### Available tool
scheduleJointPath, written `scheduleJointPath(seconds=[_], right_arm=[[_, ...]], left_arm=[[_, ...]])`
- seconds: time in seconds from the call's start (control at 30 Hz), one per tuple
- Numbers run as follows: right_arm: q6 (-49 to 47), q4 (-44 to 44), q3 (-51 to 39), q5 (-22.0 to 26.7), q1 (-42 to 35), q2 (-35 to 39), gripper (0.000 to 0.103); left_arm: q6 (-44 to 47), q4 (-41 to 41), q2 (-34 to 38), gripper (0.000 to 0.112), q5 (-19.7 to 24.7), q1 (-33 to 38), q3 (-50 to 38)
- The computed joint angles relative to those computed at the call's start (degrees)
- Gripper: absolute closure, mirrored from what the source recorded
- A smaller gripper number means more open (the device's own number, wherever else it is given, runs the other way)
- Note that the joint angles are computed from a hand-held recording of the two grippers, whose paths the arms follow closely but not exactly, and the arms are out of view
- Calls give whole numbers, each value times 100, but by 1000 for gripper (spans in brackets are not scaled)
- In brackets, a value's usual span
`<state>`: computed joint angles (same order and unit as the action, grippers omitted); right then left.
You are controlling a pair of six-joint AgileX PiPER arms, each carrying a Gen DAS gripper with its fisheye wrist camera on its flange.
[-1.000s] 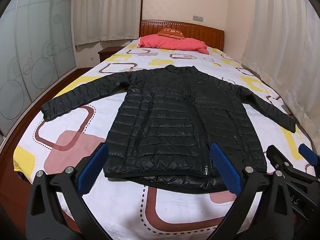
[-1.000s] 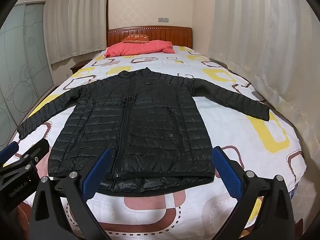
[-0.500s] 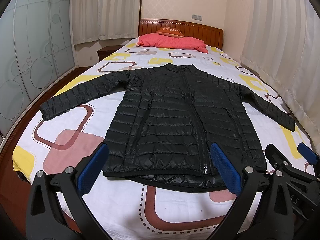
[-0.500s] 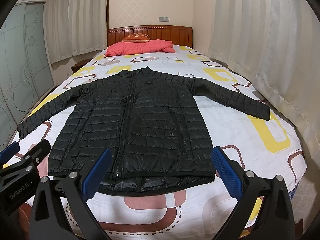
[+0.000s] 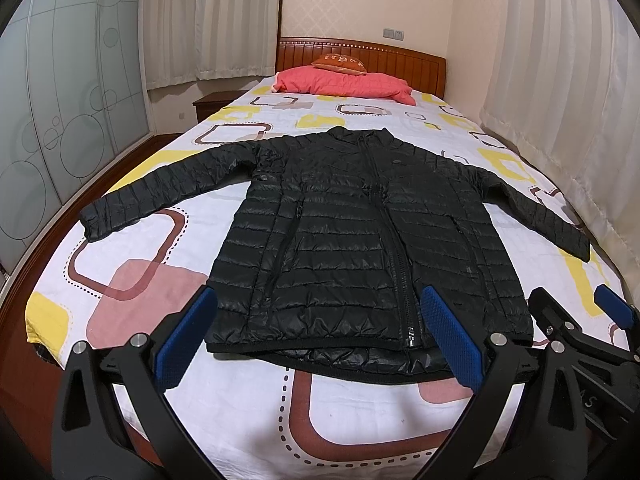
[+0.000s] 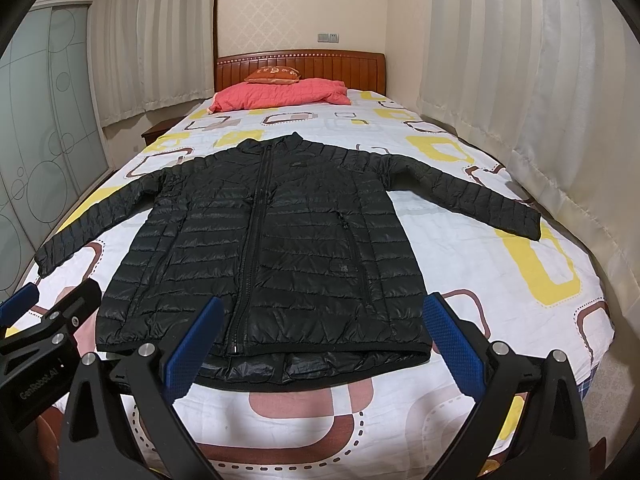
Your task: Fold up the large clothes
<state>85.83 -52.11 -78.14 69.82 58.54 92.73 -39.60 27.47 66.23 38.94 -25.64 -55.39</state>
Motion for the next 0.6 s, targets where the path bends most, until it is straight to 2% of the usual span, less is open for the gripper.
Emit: scheduleJointPath(seconds=[0.6], right_arm=[[3,6,37,-12,-3,-18,4]], left_arm=[[5,-13,5,11,5,-3,6]])
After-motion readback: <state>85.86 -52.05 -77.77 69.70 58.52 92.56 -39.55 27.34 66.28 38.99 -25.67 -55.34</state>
